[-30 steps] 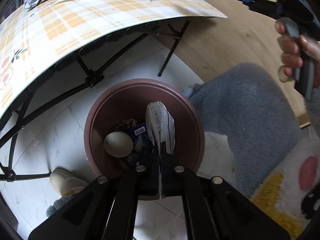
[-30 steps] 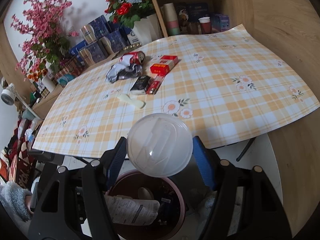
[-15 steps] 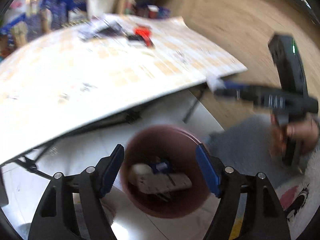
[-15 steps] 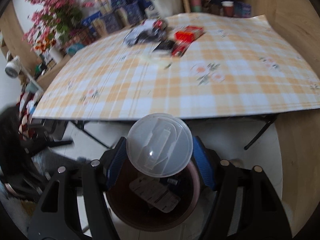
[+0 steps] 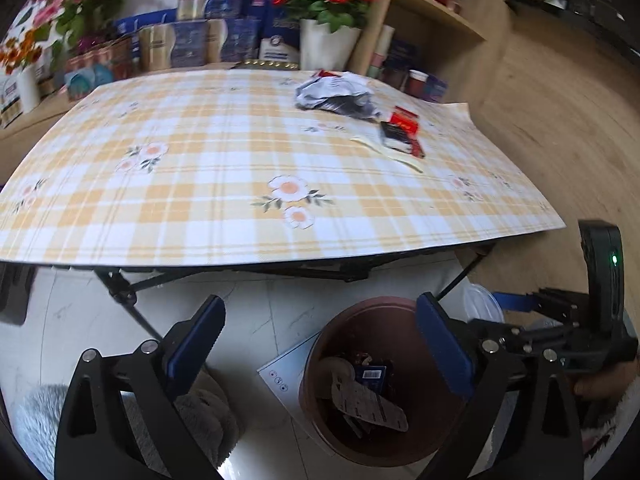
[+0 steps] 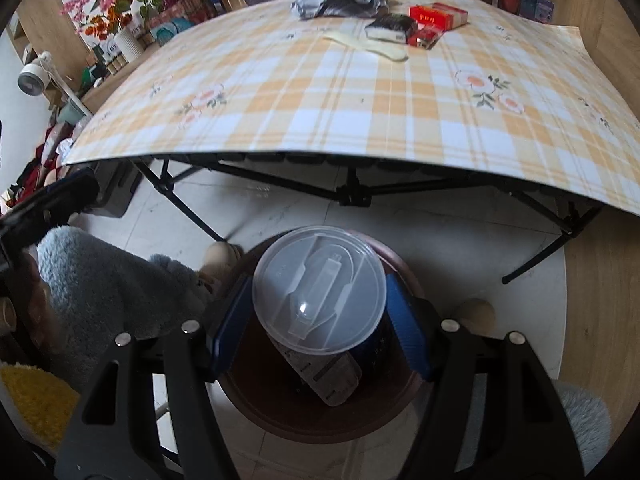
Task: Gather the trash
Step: 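Carry the paper sheet and dome lid over the brown bin and open both tools, then grasp the crumpled grey paper with the left tool while the right tool reaches toward the black packet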
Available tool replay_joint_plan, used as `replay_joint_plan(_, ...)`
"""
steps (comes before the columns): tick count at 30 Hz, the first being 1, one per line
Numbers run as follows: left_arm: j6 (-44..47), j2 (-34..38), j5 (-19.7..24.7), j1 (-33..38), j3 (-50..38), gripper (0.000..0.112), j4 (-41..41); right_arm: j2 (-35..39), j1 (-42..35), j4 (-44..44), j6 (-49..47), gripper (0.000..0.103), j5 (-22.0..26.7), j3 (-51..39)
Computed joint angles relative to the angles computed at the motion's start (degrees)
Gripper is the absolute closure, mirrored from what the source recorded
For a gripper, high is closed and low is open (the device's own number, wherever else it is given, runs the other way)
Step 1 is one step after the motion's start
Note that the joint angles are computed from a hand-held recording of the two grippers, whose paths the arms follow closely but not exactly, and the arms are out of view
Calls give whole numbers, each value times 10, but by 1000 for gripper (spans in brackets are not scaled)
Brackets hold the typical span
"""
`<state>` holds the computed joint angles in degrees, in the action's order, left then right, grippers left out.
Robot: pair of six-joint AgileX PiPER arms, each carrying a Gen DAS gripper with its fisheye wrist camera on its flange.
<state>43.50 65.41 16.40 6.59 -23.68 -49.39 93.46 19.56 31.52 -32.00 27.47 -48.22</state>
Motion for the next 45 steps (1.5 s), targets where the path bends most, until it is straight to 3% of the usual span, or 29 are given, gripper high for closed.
replay_joint_plan(2,0,10,-1,2,-1,18,-3,3,5,-16,16,36,-5,3)
replay_joint_plan(7,-46,12,-21,-13,0,18,37,2,15,-40,37,9,-16,8)
replay_joint_plan(9,-51,11,-27,-16,2,18,39,1,15,-45,40,6,-17,5)
replay_joint_plan(19,-51,17,-24,-3,-1,18,34,-20,-9,-39,29,6,-40,-1)
replay_joint_plan(23,-17,22,-9,13,-12,18,6,-29,-51,36,-36,6,-21,-22)
replay_joint_plan(26,34,28,24,39,-35,18,-39,-31,-75,66,-67,6,-11,-44)
replay_joint_plan(30,94,38,67,78,-78,18,-111,-31,-95,77,-64,6,-48,-67)
replay_joint_plan(35,42,130,128,93,-206,18,-106,-5,-134,165,-102,6,-58,-104)
replay_joint_plan(38,-55,237,192,97,-331,18,-86,21,-148,174,-85,6,-60,-129)
replay_joint_plan(41,-119,337,243,101,-441,27,-121,46,-165,191,-92,6,-34,-151)
replay_joint_plan(45,-194,451,274,88,-574,36,-160,47,-148,130,-56,6,-83,-144)
